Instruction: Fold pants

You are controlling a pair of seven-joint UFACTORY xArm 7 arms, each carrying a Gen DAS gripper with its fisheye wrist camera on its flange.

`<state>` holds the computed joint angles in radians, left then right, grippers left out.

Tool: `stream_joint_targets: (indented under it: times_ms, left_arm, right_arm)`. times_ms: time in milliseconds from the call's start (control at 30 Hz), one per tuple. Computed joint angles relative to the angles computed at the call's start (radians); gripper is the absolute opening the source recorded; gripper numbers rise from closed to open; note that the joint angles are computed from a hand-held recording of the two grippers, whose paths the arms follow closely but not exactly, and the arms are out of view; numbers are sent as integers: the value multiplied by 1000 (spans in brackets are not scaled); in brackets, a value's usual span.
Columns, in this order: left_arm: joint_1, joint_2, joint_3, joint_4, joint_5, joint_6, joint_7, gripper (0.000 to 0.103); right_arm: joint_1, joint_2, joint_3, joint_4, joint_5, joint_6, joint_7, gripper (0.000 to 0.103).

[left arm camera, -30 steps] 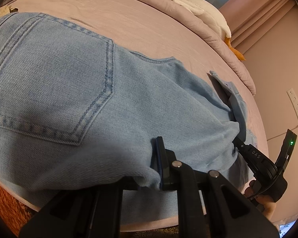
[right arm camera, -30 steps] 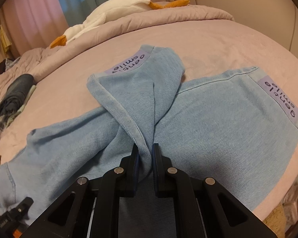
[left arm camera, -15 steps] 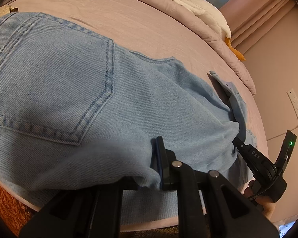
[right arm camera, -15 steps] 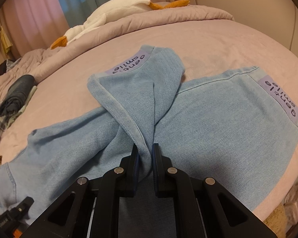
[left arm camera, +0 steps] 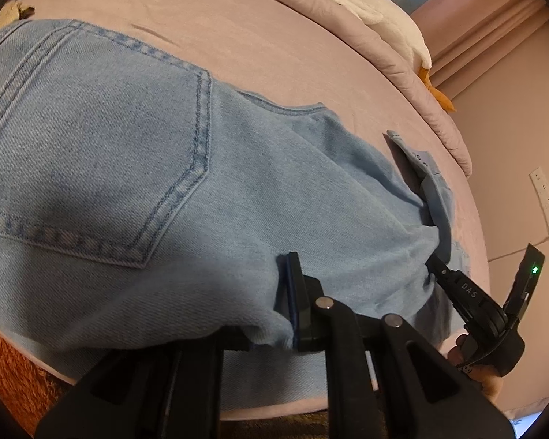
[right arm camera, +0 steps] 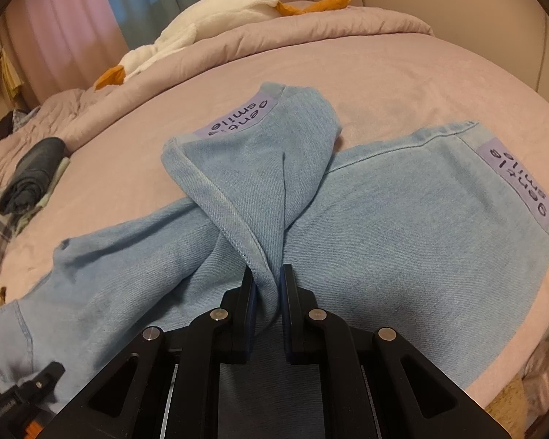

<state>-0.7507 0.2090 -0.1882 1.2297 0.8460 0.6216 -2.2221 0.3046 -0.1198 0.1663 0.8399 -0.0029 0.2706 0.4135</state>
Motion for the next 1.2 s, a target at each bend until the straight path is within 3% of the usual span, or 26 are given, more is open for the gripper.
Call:
stream_joint_targets:
  times_ms: [67,133,167,233,267,300,367,533,667,767,800,833,867,900,933,967,1000,1067,1100,1200]
  left_arm:
    - [15,-19,-3,-25,-24,-48,3,21]
    - [33,-41,-7,-52,-51,-109,16,42]
    - [41,-58,-11,-68,-68,-135,29,48]
    - [41,-107,-20,-96,-74,-113,15,69]
    - [42,-127,-30,-101,-68,-81,1,70]
    - [45,-151,-42,-108,-62,-43,-7,75]
    - [65,-189,-67,-126,-106,4,41,78]
    - [142,-286,-104,-249,-145,-92,-20,78]
    - [163,-328,-155,-249,-223,58,63,78]
    - [183,-389,-177,-294,-206,101,-13,78]
    - [224,-420,-220,-311,-192,124,-48,77]
    - [228,-437,-222,-333,-146,105,-85,76]
    - [253,-462,-229,-370,-71,45,-132,76]
    - [285,-479,-231,-404,-38,-27,-145,67]
    - [282,-477,-212,-420,-46,-58,-141,42]
    - [245,-463,-171,-421,-97,-46,-105,33]
    - [245,-448,-170,-408,-163,-16,-44,25]
    - [291,-452,-219,-398,-185,0,-14,17]
    - [296,-459,-232,-387,-176,23,-11,12]
    - [300,-488,-283,-323,-135,163,22,11]
  right_arm:
    - [3,1,-1,14,-2,28,-16,9]
    - [12,3,-10,40,29,79,-57,11]
    - [18,4,-16,56,57,114,-86,16]
    - [13,0,-13,85,56,177,-92,35]
    - [6,-8,-7,93,30,198,-72,53]
    - [4,-19,-6,92,22,199,-69,63]
    - [13,-43,-17,86,63,182,-115,64]
    - [18,-15,-26,173,110,233,-222,64]
    - [8,95,5,308,-26,287,-172,64]
    - [36,200,14,426,-140,334,-147,64]
    - [49,227,13,453,-172,348,-146,64]
    - [70,278,10,507,-223,377,-135,64]
    - [83,304,5,534,-243,395,-139,64]
    - [97,342,0,573,-257,414,-147,64]
    - [118,394,-12,630,-285,456,-128,62]
    - [131,421,-24,659,-298,469,-114,47]
    - [139,448,-34,686,-303,470,-105,28]
    - [162,502,-68,753,-337,503,-62,11]
    - [154,511,-68,766,-316,494,-64,8]
    - [91,464,-42,743,-184,423,-121,7]
